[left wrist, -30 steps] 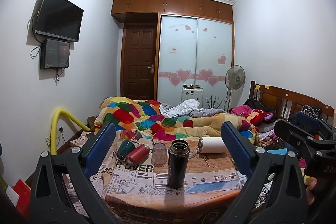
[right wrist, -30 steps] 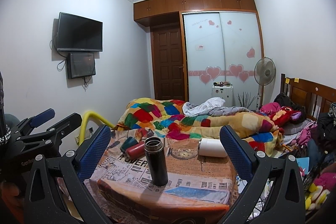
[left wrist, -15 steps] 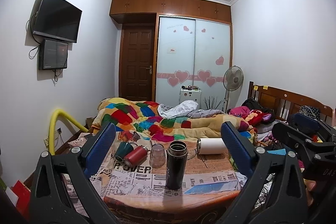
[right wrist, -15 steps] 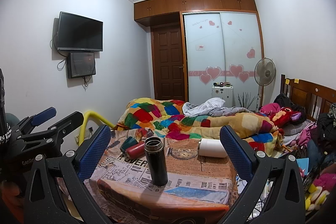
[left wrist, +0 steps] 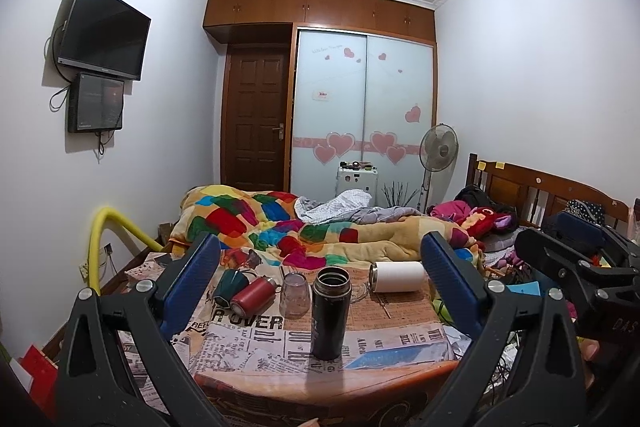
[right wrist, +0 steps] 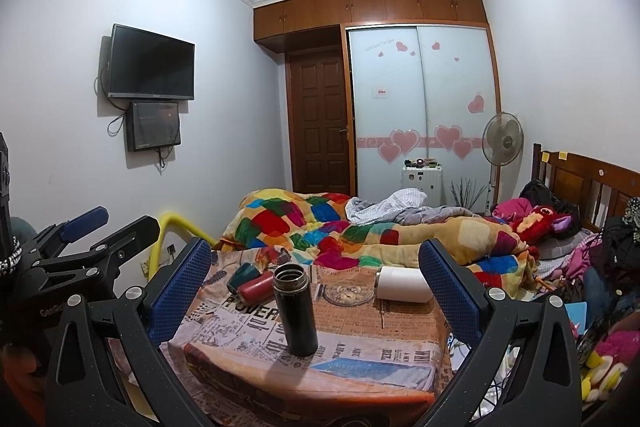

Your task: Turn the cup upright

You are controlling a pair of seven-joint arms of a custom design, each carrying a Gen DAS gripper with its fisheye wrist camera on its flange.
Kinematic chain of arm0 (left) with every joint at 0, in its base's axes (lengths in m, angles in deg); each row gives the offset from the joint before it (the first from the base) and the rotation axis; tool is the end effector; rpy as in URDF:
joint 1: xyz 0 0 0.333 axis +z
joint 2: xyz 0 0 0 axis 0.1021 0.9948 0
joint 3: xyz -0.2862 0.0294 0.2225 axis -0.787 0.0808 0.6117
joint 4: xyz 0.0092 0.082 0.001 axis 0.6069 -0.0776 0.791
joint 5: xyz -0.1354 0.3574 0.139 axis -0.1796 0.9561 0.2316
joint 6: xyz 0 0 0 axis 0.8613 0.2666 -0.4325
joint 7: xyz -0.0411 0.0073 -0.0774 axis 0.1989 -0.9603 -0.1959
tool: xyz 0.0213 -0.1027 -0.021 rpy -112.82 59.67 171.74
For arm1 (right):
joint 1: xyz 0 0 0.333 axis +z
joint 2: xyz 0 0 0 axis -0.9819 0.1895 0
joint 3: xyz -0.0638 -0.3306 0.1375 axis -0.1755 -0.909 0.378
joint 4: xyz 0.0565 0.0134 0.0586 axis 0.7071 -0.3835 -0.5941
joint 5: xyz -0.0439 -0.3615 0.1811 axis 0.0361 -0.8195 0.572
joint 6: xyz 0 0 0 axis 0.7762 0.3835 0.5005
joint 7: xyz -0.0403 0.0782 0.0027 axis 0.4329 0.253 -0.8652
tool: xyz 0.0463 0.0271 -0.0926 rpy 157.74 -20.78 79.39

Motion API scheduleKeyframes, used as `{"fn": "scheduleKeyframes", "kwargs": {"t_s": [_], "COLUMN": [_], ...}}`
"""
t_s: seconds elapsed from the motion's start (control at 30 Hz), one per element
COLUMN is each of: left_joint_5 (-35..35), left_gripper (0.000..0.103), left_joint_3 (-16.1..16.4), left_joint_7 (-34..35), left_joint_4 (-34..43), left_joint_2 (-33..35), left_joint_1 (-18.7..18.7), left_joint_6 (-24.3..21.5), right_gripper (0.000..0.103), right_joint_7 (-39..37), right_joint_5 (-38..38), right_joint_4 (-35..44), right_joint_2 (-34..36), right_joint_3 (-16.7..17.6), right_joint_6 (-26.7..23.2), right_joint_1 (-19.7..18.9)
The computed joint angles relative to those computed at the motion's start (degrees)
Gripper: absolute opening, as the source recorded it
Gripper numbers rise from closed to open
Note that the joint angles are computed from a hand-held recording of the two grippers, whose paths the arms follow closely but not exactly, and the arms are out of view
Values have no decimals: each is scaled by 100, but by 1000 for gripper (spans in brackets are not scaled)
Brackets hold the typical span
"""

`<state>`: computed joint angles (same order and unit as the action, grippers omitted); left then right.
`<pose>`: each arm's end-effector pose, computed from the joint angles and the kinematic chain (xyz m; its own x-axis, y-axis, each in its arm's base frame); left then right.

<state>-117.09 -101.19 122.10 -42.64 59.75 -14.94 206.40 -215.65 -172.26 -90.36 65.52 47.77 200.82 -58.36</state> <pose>0.5644 -0.2668 0.6192 -0.3143 -0.9477 0.0558 -0.1682 -0.0022 -0.9857 0.5143 0.3189 0.6386 0.0292 -0.9996 -0.0058 -0.2495 -0.0016 -0.9684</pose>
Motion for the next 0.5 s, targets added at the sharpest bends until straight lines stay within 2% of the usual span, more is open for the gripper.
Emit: {"fn": "scheduleKeyframes", "kwargs": {"t_s": [0.3, 0.5], "left_joint_5": [-19, 344], "left_gripper": [101, 101], "left_joint_3": [17, -22], "left_joint_7": [11, -379], "left_joint_4": [-5, -98], "left_joint_2": [-4, 14], "left_joint_1": [-10, 181], "left_joint_6": [0, -36], "right_gripper": [103, 103], "right_joint_7": [-20, -143], "right_joint_5": [13, 105], "right_joint_4": [1, 18], "right_joint_2": [-1, 8], "right_joint_3": [-2, -10], "right_joint_6": [-16, 6], "right_joint_1": [4, -4]}}
